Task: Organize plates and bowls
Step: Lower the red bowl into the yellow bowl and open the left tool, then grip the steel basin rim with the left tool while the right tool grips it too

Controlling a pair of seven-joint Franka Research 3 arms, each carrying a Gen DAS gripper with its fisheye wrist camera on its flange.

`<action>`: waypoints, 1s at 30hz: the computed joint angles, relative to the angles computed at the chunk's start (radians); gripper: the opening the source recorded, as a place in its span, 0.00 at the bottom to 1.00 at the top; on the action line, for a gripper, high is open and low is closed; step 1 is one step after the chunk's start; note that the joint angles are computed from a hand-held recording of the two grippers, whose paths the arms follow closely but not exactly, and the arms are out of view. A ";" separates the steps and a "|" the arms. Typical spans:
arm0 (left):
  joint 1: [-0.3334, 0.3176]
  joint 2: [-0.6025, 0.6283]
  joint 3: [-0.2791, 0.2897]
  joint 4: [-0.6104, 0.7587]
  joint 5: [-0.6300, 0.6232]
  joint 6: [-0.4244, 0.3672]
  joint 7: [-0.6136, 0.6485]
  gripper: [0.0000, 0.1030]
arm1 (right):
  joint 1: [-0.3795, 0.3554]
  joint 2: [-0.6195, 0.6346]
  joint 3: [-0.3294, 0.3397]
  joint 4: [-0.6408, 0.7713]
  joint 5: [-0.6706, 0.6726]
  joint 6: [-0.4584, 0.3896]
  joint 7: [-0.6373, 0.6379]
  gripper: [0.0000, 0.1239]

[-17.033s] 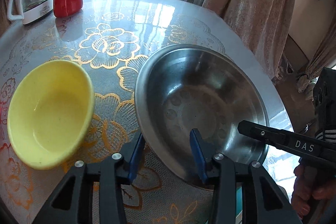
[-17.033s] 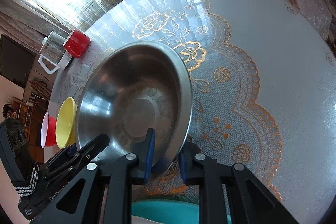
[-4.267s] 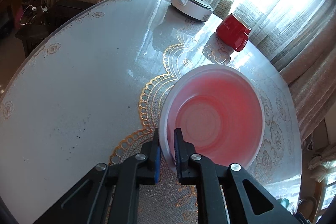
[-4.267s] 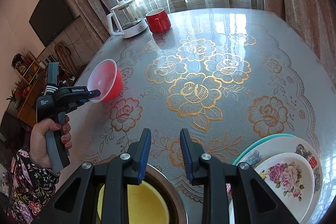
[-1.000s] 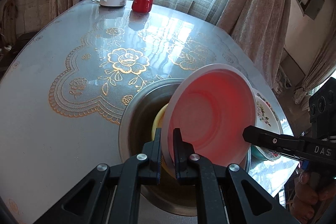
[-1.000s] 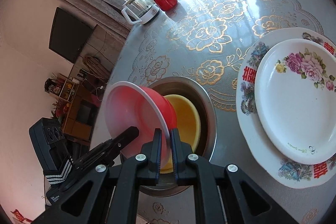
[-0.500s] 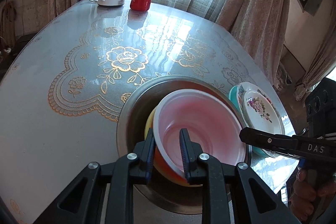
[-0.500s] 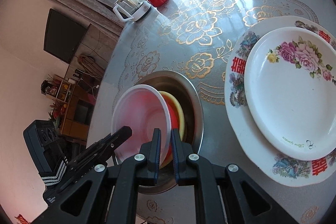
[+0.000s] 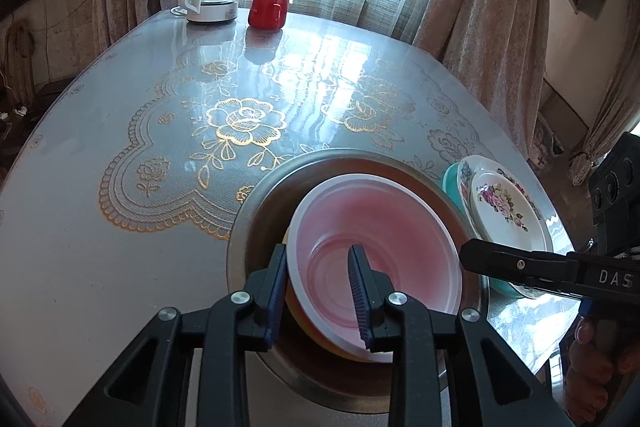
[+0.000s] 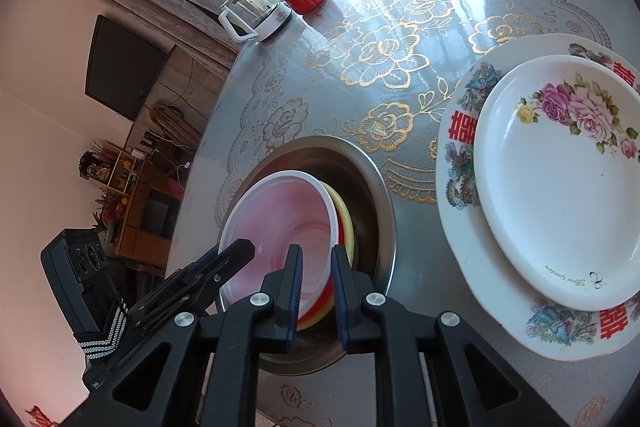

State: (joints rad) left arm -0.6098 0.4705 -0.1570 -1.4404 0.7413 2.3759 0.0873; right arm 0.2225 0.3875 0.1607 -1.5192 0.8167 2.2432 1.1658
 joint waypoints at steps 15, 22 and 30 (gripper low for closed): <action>-0.033 -0.053 0.009 -0.013 0.136 -0.117 -0.064 0.50 | 0.021 -0.054 -0.013 -0.065 -0.047 0.140 -0.030 0.19; -0.012 -0.090 -0.007 -0.064 0.164 -0.126 -0.123 0.53 | 0.025 -0.083 -0.021 -0.111 -0.080 0.171 -0.033 0.22; 0.029 -0.143 -0.024 -0.152 0.156 -0.105 -0.200 0.54 | 0.021 -0.110 -0.029 -0.147 -0.088 0.173 -0.035 0.23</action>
